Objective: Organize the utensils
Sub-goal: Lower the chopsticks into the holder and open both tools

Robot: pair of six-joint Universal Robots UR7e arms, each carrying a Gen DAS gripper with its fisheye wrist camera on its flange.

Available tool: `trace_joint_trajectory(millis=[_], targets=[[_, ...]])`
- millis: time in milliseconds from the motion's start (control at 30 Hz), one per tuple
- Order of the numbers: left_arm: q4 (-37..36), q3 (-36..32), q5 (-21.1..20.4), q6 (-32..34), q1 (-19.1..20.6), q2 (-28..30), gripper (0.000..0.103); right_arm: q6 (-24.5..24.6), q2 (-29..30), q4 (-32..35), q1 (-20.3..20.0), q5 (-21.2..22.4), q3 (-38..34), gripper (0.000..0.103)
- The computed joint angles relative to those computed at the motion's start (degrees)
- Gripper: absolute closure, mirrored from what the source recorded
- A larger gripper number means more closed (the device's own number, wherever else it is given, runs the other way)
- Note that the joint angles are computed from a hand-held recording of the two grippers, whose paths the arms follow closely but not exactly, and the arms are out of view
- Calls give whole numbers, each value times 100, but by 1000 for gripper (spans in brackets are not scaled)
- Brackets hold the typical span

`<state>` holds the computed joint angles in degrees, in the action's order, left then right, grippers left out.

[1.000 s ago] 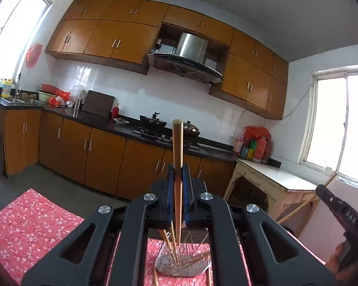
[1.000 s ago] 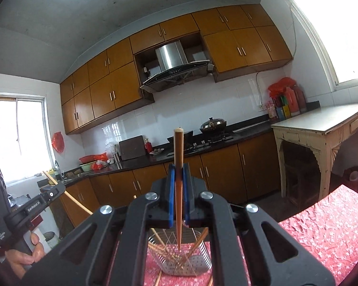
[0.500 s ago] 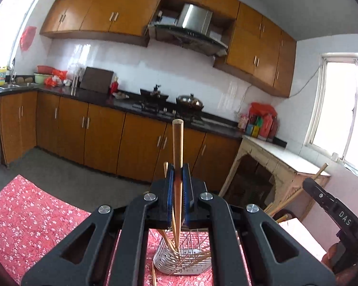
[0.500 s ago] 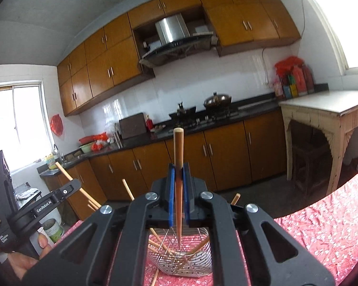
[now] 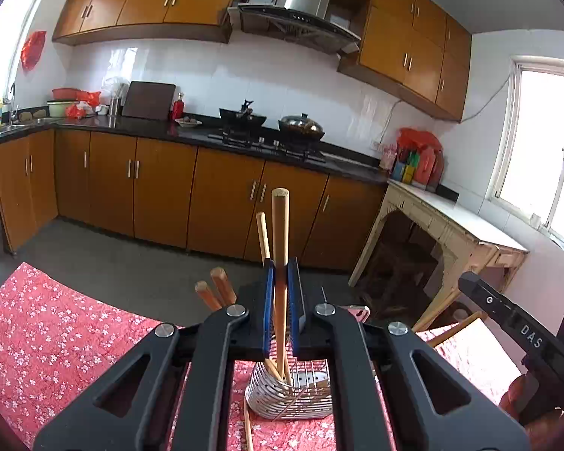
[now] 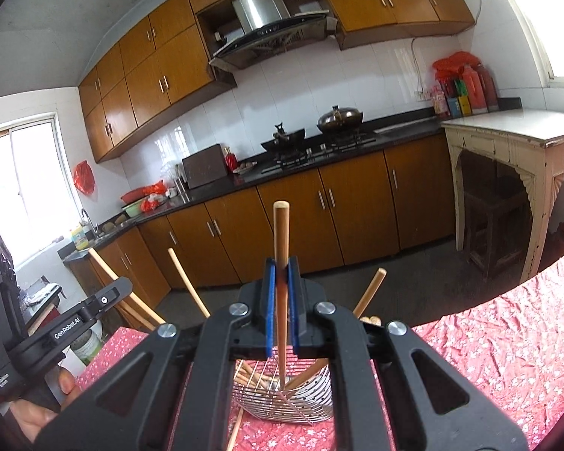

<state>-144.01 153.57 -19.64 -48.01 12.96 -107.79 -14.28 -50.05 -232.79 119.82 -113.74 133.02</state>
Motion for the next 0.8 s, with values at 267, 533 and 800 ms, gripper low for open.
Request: trace_joint_trajectory(millis=[267,533,800], targets=[[-66,-73,-96,61,131,38,95,74,138,-25,-86,-114,-26,90],[941,-129,99,-597,-119,-365,68,16,47,-384,-34,-281,144,68],[3515,-363,169,-2233,-596,-1173,68,-103,-76,-690,269,-597,371,65]])
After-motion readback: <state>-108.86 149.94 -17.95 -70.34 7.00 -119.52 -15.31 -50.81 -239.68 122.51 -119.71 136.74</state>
